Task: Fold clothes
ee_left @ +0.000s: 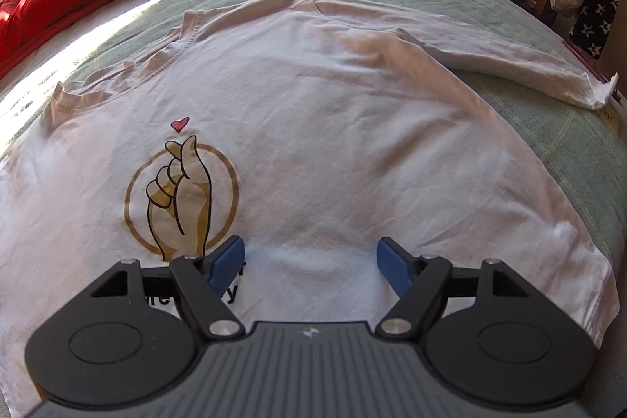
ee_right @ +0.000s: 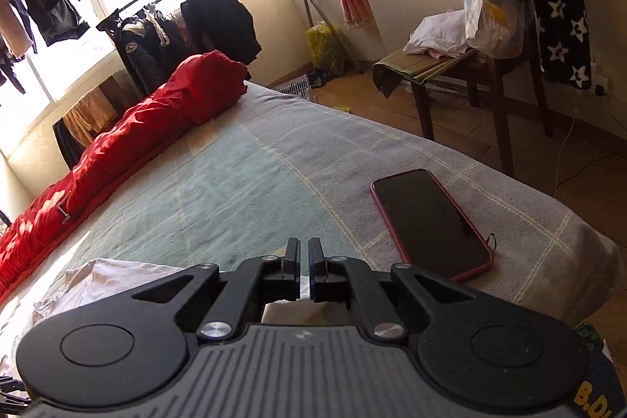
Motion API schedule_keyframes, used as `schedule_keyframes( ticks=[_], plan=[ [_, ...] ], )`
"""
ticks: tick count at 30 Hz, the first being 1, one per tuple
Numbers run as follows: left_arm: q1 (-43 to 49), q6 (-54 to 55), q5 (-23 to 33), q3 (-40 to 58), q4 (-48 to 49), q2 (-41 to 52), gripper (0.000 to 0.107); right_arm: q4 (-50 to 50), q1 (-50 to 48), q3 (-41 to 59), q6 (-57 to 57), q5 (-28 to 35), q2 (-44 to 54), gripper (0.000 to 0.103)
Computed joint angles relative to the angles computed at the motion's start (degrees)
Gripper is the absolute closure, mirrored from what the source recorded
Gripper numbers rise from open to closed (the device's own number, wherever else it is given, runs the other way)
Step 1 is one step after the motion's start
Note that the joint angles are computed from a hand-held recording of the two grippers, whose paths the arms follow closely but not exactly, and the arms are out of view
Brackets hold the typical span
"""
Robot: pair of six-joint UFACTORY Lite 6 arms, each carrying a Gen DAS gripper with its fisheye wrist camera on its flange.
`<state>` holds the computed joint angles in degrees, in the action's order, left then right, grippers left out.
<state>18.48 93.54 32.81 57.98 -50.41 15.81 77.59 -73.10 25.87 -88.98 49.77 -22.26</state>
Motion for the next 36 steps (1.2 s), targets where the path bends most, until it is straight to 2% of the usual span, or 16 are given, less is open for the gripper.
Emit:
schedule_keyframes(
  ticks=[3,7,11,17,20,22,25,27,31,36],
  plan=[
    [0.23,0.35,0.36,0.17,-0.21,0.22,0.031,0.23,3.21,-0.86,-0.61,-2.04,-0.83,0.092],
    [0.23,0.17,0.55,0.27,0.03,0.02,0.031,1.53,11.08,-1.20,-1.38,-4.87,-1.35,0.090],
    [0.56,2.62,1.93,-1.70,-1.65,-3.73,0.031,7.75,27.75,2.71,-3.29,-11.68,3.12,0.083],
    [2.70,5.65,8.21,-2.26,-6.11,-6.63,0.031,17.74,50.83,20.68,-8.73,-19.34,24.05,0.076],
    [2.72,9.04,7.27,-3.91,-9.69,-7.55,0.031,14.78,57.57,33.63,-5.49,-21.88,37.16,0.071],
    [2.66,12.29,6.17,-5.22,-12.39,-7.97,0.031,9.10,60.84,43.18,0.12,-23.29,46.11,0.067],
    [3.05,16.27,5.15,-6.75,-16.08,-7.95,0.031,0.32,62.62,54.19,7.66,-22.29,56.35,0.064],
    [3.57,18.29,5.11,-7.31,-17.67,-7.73,0.031,-3.46,63.18,56.26,9.96,-23.89,58.39,0.064],
    [4.56,22.52,4.75,-8.36,-21.29,-6.87,0.031,1.31,58.27,46.85,0.89,-21.50,51.62,0.064],
    [3.19,23.77,3.98,-9.82,-23.79,-6.22,0.031,-3.94,50.35,37.31,-2.41,-20.29,44.68,0.060]
  ],
)
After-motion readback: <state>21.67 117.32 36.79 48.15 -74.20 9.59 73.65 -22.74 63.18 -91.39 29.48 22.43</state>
